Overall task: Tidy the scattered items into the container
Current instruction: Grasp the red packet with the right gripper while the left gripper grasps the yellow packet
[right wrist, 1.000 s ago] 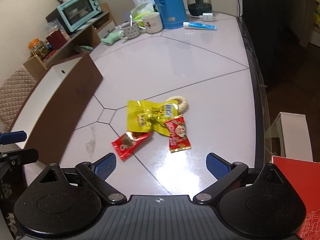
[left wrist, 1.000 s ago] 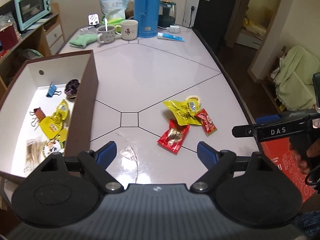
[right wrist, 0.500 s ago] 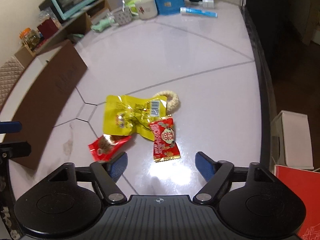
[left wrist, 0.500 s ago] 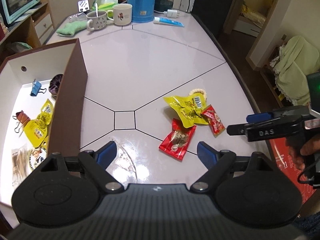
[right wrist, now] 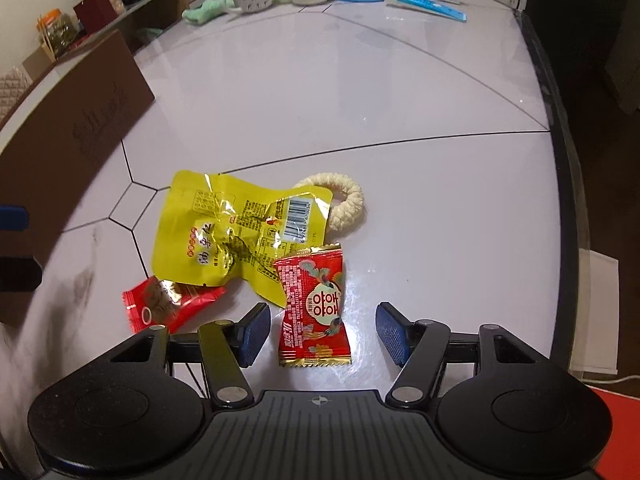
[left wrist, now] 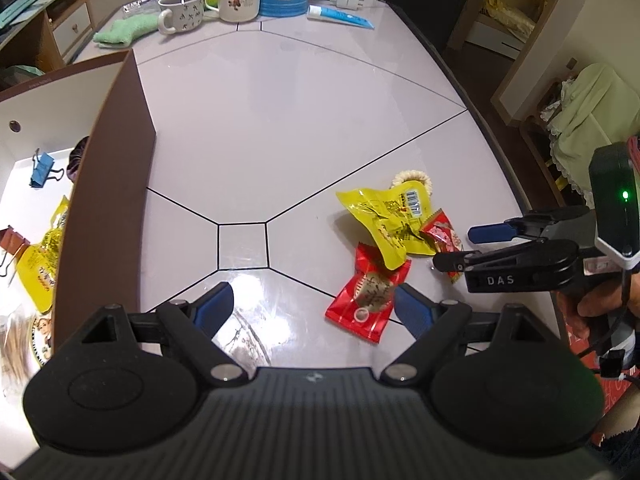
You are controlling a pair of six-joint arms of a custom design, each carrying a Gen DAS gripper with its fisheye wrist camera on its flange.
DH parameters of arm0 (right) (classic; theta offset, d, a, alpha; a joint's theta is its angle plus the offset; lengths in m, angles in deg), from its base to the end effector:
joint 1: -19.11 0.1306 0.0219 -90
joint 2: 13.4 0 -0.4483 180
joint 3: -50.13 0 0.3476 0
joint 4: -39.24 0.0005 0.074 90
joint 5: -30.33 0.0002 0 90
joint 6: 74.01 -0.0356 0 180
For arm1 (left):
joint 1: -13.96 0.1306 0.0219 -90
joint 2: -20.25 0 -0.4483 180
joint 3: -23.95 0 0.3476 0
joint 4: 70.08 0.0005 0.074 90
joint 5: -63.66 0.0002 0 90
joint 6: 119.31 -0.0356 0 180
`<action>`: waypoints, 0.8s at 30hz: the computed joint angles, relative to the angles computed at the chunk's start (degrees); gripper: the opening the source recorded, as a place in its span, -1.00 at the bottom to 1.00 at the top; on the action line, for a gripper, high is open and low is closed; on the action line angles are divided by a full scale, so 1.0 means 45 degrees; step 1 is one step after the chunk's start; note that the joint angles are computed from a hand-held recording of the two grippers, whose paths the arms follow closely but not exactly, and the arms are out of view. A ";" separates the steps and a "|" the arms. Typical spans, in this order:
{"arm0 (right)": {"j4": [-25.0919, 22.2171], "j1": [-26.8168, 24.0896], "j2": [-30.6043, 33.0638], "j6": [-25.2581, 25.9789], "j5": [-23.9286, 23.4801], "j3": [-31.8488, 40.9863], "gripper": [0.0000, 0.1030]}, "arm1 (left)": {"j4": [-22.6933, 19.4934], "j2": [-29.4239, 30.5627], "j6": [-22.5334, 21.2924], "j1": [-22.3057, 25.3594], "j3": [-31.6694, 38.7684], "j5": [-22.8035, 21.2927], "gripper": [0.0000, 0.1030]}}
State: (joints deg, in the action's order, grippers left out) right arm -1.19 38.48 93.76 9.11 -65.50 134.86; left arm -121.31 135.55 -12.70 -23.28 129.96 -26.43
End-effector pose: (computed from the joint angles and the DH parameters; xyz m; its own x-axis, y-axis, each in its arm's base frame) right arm 0.4944 0.1771 0.3289 -0.8782 -0.1824 -0.4421 -0.2704 0.9519 0.1444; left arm 0.4856 -0.3697 0.3843 -0.8369 0.2771 -0.4720 0.3812 0.9139 -0.1394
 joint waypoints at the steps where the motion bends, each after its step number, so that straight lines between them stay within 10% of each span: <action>1: 0.0067 0.0010 0.0007 0.0128 0.0031 -0.0023 0.22 | -0.0044 0.0078 -0.0014 0.0012 0.0078 0.0028 0.64; 4: 0.0337 0.0075 0.0016 0.0600 0.0213 -0.0123 0.22 | -0.0151 0.0313 -0.0011 0.0054 0.0313 0.0123 0.64; 7: 0.0583 0.0201 -0.0025 0.1392 0.0650 -0.0241 -0.34 | -0.0111 0.0505 0.0027 0.0085 0.0506 0.0262 0.64; 24: 0.0981 -0.0692 -0.0888 -0.0238 0.0430 -0.0863 -0.49 | -0.0676 0.2723 0.0926 0.0421 0.2879 0.2901 0.58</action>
State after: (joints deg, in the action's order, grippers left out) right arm 3.22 35.37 89.76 8.04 -63.56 130.98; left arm -124.35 147.80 -8.54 -21.39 142.92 -13.38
